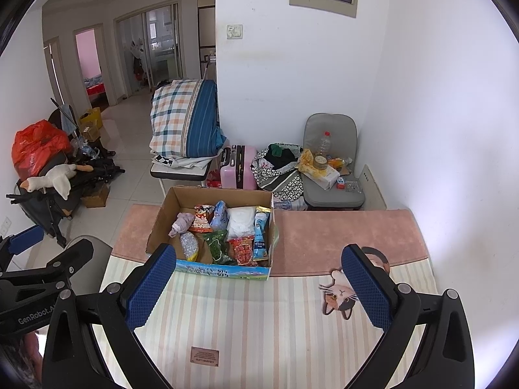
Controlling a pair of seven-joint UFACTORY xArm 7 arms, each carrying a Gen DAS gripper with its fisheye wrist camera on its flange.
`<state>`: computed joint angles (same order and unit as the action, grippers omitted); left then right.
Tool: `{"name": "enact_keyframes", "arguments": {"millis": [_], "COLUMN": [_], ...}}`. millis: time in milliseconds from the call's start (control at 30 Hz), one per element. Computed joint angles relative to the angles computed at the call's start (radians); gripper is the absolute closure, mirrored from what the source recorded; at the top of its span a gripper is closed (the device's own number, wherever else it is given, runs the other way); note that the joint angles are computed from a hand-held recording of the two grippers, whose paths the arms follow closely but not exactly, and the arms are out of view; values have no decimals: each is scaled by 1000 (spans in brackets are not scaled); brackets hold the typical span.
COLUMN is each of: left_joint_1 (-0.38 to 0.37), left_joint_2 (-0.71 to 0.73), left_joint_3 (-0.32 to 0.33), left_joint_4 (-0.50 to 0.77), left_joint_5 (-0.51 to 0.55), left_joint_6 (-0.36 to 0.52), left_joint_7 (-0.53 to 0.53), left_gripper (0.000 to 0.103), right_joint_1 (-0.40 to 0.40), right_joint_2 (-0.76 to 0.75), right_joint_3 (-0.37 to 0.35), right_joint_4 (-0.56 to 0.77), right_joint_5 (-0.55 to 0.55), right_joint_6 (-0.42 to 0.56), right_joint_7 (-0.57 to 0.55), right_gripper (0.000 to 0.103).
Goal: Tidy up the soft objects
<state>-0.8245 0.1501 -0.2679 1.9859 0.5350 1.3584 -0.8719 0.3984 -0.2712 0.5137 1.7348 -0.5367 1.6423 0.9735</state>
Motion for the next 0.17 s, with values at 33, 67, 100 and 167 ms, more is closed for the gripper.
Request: {"name": "enact_keyframes", "arguments": {"millis": [33,67,100,167], "left_joint_1": [2,5,8,16], "left_joint_2": [-8,-15,-23,-39], "left_joint_3": [1,0,-1,-6], "left_joint_4": [-13,-23,-37,-60], "left_joint_5": [-1,-3,-2,1], "left_joint_6": [-6,-13,-18,-27], "left_joint_7": [-2,-3,-6,-9], "left_gripper": [3,3,3,3], "right_joint_1": [0,-1,0,-1], "right_joint_2": [-3,0,-3,-1], "right_joint_3": [-4,0,-5,-2], "right_joint_4": [-3,1,-3,-1], "right_joint_5": [2,0,3,1], "right_joint_6": [-1,2,-1,1], "right_joint_7": [-3,-3,-6,-5], "right_gripper": [0,0,0,0]}}
